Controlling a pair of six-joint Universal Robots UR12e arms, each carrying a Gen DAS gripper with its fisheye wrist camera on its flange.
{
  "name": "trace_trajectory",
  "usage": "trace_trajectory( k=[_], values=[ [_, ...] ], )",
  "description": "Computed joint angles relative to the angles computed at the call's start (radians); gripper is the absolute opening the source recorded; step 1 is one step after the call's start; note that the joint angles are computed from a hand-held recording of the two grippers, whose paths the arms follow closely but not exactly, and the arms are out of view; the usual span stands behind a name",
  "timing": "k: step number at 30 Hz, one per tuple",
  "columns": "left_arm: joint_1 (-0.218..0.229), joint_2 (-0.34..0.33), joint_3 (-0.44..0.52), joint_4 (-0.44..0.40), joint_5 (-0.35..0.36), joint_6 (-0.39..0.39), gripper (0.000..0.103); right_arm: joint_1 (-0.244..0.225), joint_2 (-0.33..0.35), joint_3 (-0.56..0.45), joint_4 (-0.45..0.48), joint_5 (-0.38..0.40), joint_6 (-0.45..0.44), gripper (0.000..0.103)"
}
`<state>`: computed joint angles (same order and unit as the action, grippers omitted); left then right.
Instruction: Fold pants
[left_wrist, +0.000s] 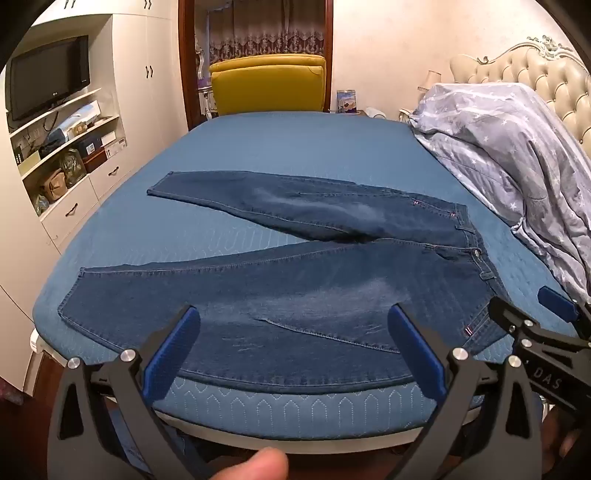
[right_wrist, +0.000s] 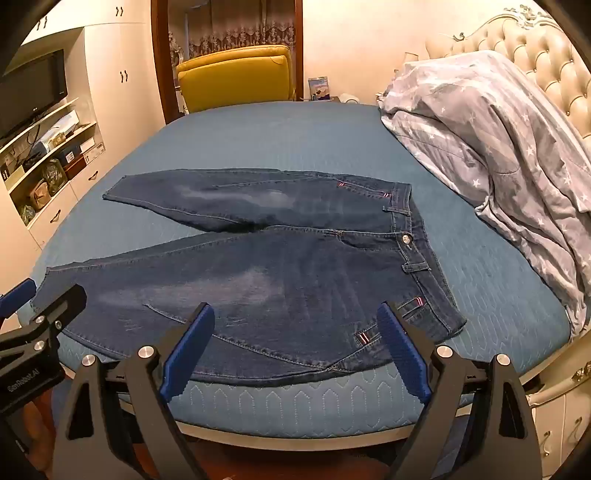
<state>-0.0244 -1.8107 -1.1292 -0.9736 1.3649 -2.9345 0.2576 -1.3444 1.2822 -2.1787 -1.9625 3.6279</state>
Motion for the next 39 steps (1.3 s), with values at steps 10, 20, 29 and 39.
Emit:
trace_trajectory(
  k=[10,20,29,39],
  values=[
    [-0.005,-0.01,0.007,0.002,0.001,0.005,0.102,0.002,0.006,0.001,-0.006,-0.01,-0.004,0.086],
    [-0.003,-0.009,0.005,-0.003,-0.01,-0.002,0.102,0.005,0.009,-0.006,0.001,-0.011,0.004,0.086],
    [-0.001,-0.008,0.003,-0.002,-0.013,-0.004,0.102,0.007,0.009,-0.005,-0.002,-0.016,0.003,0.086],
    [-0.001,-0.009,0.004,-0.002,-0.012,-0.005,0.102,0.007,0.008,-0.001,-0.005,-0.019,0.007,0.086]
  ],
)
